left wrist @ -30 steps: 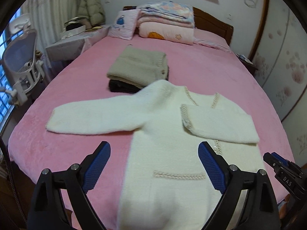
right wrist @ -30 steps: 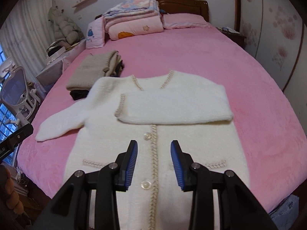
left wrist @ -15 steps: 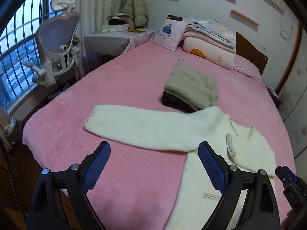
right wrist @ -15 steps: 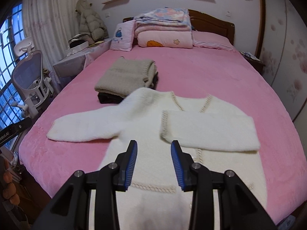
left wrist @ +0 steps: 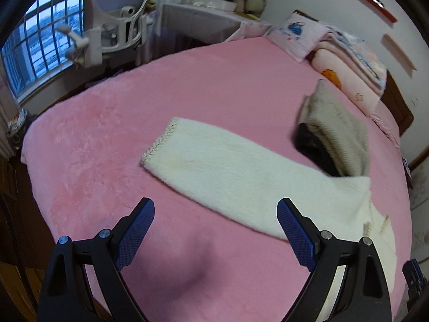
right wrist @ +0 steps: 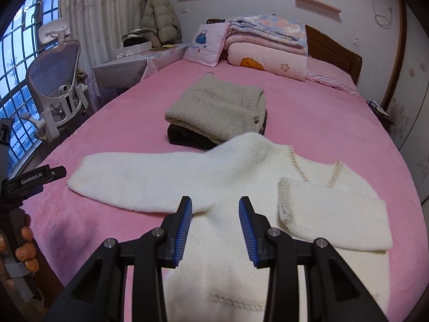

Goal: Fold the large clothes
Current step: 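Move the left gripper to the other sleeve and grasp its braided cuff, then fold the held sleeve across the body with the left gripper, release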

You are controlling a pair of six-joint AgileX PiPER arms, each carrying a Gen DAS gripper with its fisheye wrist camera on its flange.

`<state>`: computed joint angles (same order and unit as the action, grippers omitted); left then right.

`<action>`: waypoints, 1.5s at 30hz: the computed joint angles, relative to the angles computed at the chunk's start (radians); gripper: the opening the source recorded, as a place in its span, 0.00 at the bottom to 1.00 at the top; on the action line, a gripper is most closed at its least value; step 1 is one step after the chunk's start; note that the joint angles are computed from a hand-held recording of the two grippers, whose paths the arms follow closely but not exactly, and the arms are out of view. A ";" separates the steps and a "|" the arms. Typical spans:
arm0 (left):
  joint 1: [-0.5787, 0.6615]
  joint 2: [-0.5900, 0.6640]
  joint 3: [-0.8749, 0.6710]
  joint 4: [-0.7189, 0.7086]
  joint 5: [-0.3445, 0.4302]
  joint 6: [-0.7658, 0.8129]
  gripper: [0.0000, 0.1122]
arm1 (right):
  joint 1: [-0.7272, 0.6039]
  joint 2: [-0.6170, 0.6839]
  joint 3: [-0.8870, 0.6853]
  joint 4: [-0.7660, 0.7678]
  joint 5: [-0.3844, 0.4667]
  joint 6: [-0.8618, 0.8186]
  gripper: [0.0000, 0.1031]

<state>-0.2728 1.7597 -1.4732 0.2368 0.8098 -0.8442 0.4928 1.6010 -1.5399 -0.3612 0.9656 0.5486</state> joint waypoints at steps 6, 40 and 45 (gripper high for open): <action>0.110 0.164 -0.005 -0.127 -0.121 0.088 0.79 | 0.008 0.101 -0.036 0.029 -0.017 -0.015 0.35; -0.116 0.294 -0.466 0.074 -0.011 -0.093 0.08 | -0.226 -0.130 0.190 0.196 -0.074 -0.103 0.35; -0.213 0.305 -0.584 0.015 0.054 -0.002 0.08 | -0.322 -0.234 0.252 0.235 -0.074 -0.148 0.35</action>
<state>-0.4855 2.0644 -2.0574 0.2516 0.8633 -0.8458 0.1707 1.3674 -1.2880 -0.1263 0.8919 0.4007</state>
